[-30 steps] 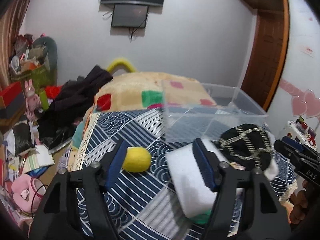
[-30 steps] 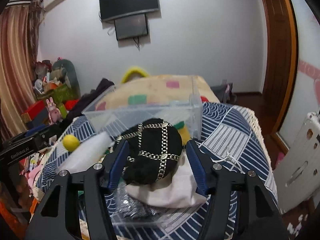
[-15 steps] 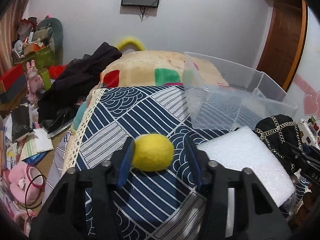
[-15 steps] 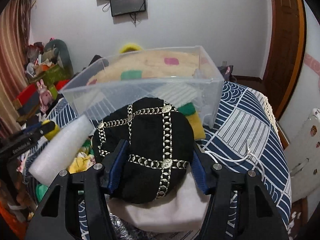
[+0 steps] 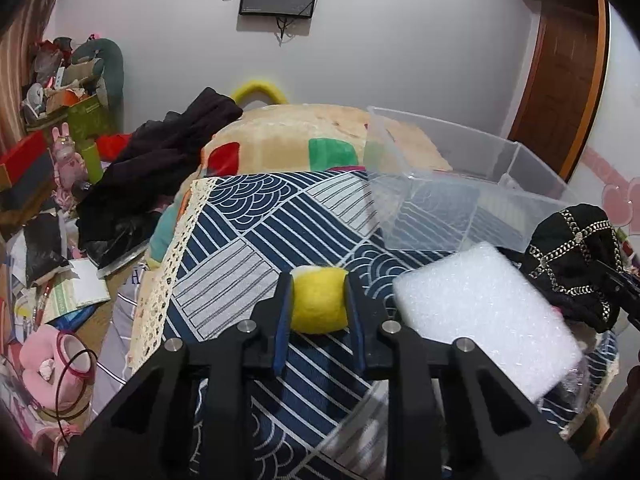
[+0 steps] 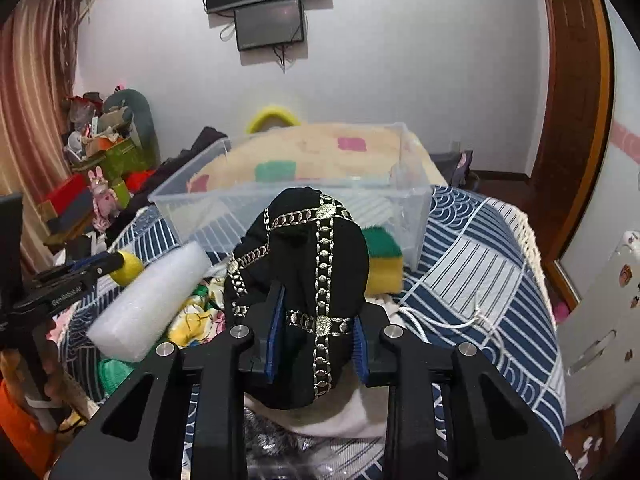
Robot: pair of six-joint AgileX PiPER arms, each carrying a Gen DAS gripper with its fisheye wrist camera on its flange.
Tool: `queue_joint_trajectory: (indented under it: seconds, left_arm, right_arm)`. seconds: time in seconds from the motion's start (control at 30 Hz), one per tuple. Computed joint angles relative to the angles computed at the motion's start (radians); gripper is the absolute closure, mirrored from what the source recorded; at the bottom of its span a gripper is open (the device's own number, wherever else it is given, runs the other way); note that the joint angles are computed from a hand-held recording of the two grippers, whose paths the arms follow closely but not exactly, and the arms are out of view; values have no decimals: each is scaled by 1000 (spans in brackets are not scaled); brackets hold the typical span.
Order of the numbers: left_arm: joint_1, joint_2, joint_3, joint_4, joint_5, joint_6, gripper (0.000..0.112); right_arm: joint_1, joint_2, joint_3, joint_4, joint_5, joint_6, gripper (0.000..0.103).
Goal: Organize soft objects
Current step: 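Grasp the yellow felt ball with the left tool while the right tool grasps the black chain-pattern hat, then carry the ball into the clear box with the left tool while the right tool drops the hat in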
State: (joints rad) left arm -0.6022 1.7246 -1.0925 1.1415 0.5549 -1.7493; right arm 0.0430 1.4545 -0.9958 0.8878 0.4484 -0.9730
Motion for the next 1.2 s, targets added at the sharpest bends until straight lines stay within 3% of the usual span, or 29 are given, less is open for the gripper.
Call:
queue_joint_trajectory:
  seconds: [0.07,0.2,0.23,0.3,0.33,0.37,0.5,0.57,0.67,0.9,1.2]
  left_arm:
    - [-7,-20,11,14,-7,-13,111]
    - [-37,-10,-28,-29,64,64,107]
    - [-41,1,-40,-42,85,76,99]
    - [-27,10,-45,-74,66,94,72]
    - [-16,13,-42,-87,45,101,53]
    - [-5,15,-37,-91,19,103,48]
    - [48,54,-74,-192,-55,223,48]
    - [72,76,-97,-247,-82,290,69]
    - [79,79,-103,-269,-88,321,70]
    - [28,-10,-80,-138,-19,220,70]
    - [-61,-31,-218,-79,69,326,70]
  right_arm:
    - [-11,-7,-1,27,4,-20,77]
    - [-18,1,-22,66,15,-35,77]
    - [-22,0,-20,81,17,-47,77]
    - [-18,-6,-11,91,5,-55,77]
    - [-19,-6,-11,97,7,-59,77]
    - [-21,-7,-10,104,11,-66,77]
    - [-37,-10,-9,131,33,-86,77]
    - [-38,-13,-6,138,26,-96,77]
    - [-41,-22,-7,144,25,-97,77]
    - [-43,0,-65,141,19,-79,77]
    - [-38,40,-176,163,33,-58,77]
